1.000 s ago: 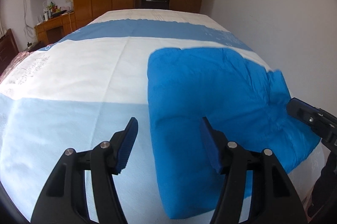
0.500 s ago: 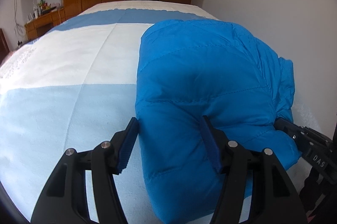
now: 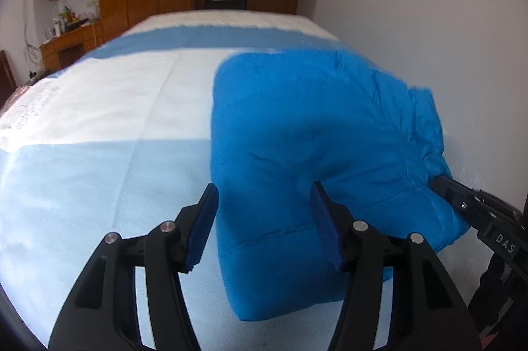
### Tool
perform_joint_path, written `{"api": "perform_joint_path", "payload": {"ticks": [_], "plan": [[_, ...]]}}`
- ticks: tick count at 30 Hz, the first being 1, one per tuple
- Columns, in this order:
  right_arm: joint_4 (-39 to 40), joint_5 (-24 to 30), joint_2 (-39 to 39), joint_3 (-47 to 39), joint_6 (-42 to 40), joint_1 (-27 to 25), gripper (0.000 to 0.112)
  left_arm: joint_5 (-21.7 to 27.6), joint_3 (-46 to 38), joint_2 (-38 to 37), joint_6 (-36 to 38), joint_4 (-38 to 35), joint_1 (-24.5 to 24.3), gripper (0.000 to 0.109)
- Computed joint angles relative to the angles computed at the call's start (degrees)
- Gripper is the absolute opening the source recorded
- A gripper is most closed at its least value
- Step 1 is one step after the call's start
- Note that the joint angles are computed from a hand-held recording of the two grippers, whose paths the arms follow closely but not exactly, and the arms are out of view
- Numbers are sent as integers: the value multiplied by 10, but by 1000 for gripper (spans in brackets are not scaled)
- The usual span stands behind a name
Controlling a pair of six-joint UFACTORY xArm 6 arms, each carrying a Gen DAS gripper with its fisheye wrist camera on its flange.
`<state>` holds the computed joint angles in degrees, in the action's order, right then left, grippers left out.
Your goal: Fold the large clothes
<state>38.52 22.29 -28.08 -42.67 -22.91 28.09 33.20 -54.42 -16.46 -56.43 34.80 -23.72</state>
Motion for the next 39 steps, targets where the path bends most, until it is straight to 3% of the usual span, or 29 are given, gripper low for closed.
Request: {"api": "perform_joint_path", "payload": {"ticks": [13, 17, 22, 25, 27, 30, 35, 39], "plan": [[36, 10, 23, -3, -33, -4, 2, -4, 20, -4, -17, 41, 0, 58], [57, 51, 22, -27, -53, -20, 4, -19, 19, -8, 27, -15, 13, 58], [97, 119, 38, -88, -106, -54, 8, -34, -2, -14, 152, -137, 41, 58], [86, 132, 79, -151, -112, -67, 10, -31, -48, 12, 224, -204, 61, 58], [38, 118, 130, -209, -89, -66, 10, -15, -117, 61, 274, -233, 76, 58], [21, 171, 215, -312, -70, -80, 10, 29, -229, 148, 373, -332, 91, 57], [-55, 221, 316, -420, 0, -85, 6, 135, -385, 278, 450, -428, 115, 56], [-97, 254, 370, -461, 44, -89, 2, 197, -446, 341, 484, -475, 129, 57]]}}
